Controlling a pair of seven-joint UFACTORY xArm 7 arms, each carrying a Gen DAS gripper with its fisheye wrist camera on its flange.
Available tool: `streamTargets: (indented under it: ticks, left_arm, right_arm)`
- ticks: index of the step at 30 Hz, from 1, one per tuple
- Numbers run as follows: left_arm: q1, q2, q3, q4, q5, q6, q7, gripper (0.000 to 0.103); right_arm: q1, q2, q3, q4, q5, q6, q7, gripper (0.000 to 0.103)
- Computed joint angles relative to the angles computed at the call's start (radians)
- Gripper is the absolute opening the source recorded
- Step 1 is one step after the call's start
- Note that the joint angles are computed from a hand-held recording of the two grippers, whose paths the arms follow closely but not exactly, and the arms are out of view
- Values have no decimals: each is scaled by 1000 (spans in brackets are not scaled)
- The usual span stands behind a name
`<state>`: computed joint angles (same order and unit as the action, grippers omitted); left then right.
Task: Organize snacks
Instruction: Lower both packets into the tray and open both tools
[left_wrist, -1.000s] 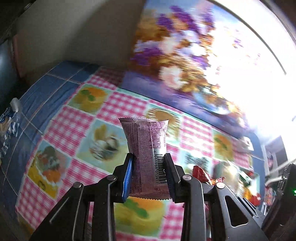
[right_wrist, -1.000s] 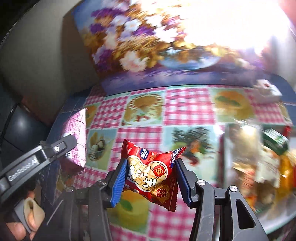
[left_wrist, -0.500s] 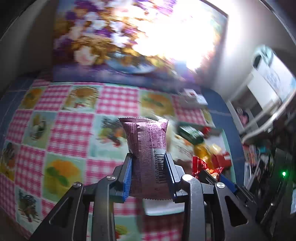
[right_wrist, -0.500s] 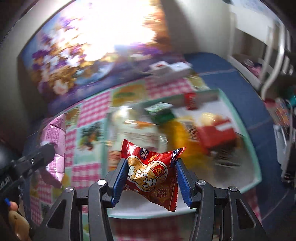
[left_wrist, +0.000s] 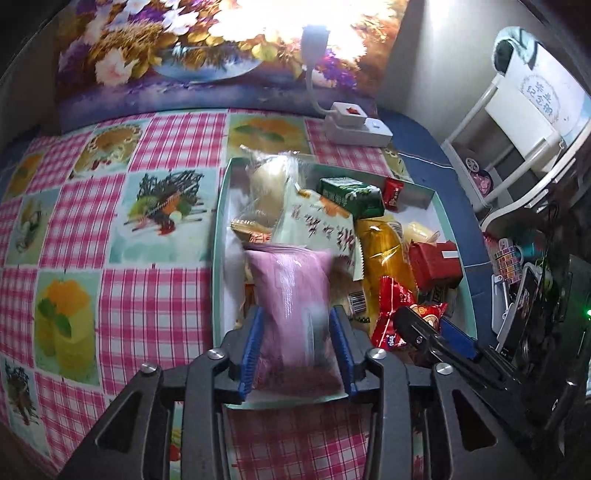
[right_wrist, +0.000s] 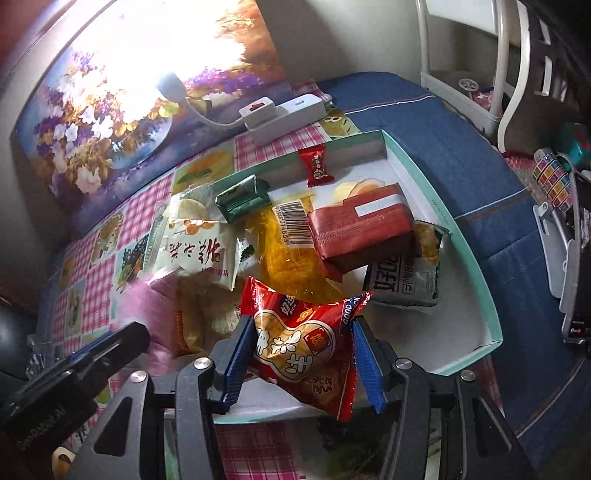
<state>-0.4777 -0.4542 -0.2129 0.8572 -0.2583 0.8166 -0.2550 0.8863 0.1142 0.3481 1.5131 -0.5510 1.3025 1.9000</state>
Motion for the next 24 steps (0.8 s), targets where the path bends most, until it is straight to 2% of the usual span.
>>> streamTargets:
  ticks: [1,2,4,5,7,8,9,10,11,14,16,24]
  left_arm:
    - [0,-6,1,-4,0,1,-2,62]
    - [0,-16,3,-10,-4,0,-4,66]
    - [1,-36,7,-23,-10,0,-8,67]
    - [3,-44,7,-27,-8,2,-12,67]
    - [17,-67,3,-39,10,9,-31,68]
    - [25,-76,2,-43,21,14,-39,70]
    - [35,-90,0,-50,36,20,-49,76]
    - [43,-107,0,-59,50,25,-55,81]
    - [52,-126,2,-71,64,26,-58,82]
    - [82,-174,2,-95,110,35,-67,87]
    - [110,-214,-4,-115,155,41,-75,96]
    - [172,-337,-6,-179,268,70,-61,97]
  right_arm:
    - [2,4,1,6,0,4,-2,57]
    - [3,8,1,11,0,5,-5,57]
    - [6,12,1,16,6,8,-11,59]
    - [9,17,1,24,9,13,-16,65]
    - [16,25,0,35,5,11,-20,67]
    - [20,29,-1,42,3,14,-24,72]
    - [28,41,0,61,-4,29,-31,77]
    - [37,51,-2,78,-11,46,-37,86]
    - [46,59,-4,93,-18,60,-41,92]
    - [81,88,-11,146,-47,101,-51,95]
    - [107,112,-18,188,-65,128,-59,103]
    - [222,228,-70,382,-119,218,-112,103]
